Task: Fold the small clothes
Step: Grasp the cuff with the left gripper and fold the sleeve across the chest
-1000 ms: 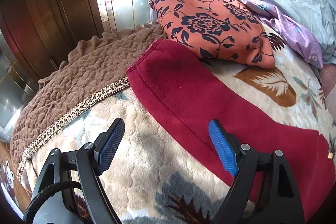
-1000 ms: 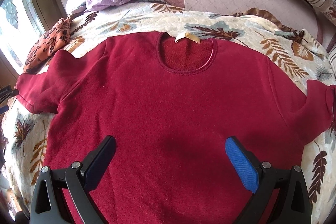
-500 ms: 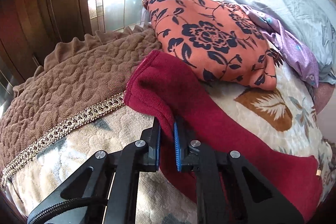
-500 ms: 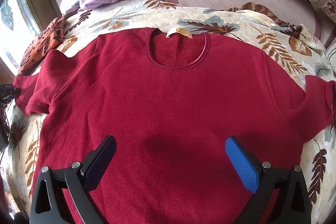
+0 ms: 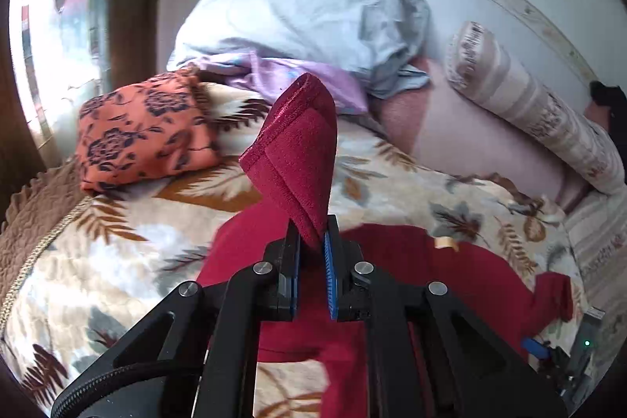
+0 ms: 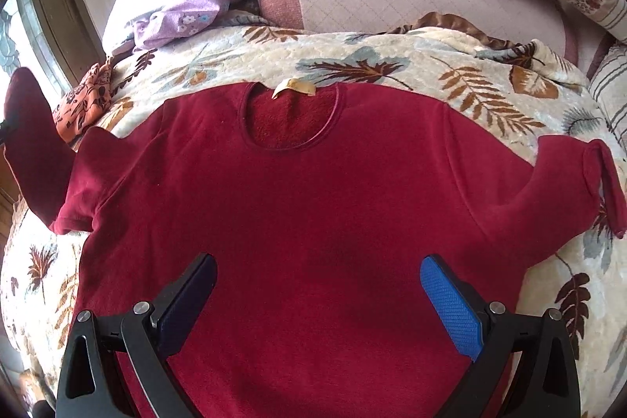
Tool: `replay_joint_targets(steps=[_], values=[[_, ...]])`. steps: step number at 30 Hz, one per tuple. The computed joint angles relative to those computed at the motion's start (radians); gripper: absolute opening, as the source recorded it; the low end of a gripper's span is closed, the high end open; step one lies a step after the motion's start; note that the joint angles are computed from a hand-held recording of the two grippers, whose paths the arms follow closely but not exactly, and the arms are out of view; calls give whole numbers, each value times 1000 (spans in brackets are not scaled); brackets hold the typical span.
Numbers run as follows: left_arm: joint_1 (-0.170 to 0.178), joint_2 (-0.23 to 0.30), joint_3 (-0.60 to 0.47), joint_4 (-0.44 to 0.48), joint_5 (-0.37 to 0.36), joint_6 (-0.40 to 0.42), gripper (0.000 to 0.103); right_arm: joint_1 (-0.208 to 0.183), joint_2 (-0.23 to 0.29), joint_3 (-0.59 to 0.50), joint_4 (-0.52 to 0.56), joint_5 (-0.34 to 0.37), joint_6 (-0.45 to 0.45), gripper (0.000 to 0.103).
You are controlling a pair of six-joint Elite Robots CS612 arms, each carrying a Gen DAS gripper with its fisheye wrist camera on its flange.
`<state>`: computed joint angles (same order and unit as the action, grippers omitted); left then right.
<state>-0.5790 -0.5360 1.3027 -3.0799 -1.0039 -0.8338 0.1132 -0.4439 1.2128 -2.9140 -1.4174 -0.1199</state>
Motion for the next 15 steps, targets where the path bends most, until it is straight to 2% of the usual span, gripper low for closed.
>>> replay_joint_targets(steps=[5,11,15], values=[[-39,111,-220,77,-144,126,9,-29,-14,18,-32,-11,33,103],[-60,256,-457,237,-315,123,9,-65,-19,24,-33,-32,73,103],[-69,308,-542,351,-359,132,10,-87,-17,21,-20,-48,104,103]])
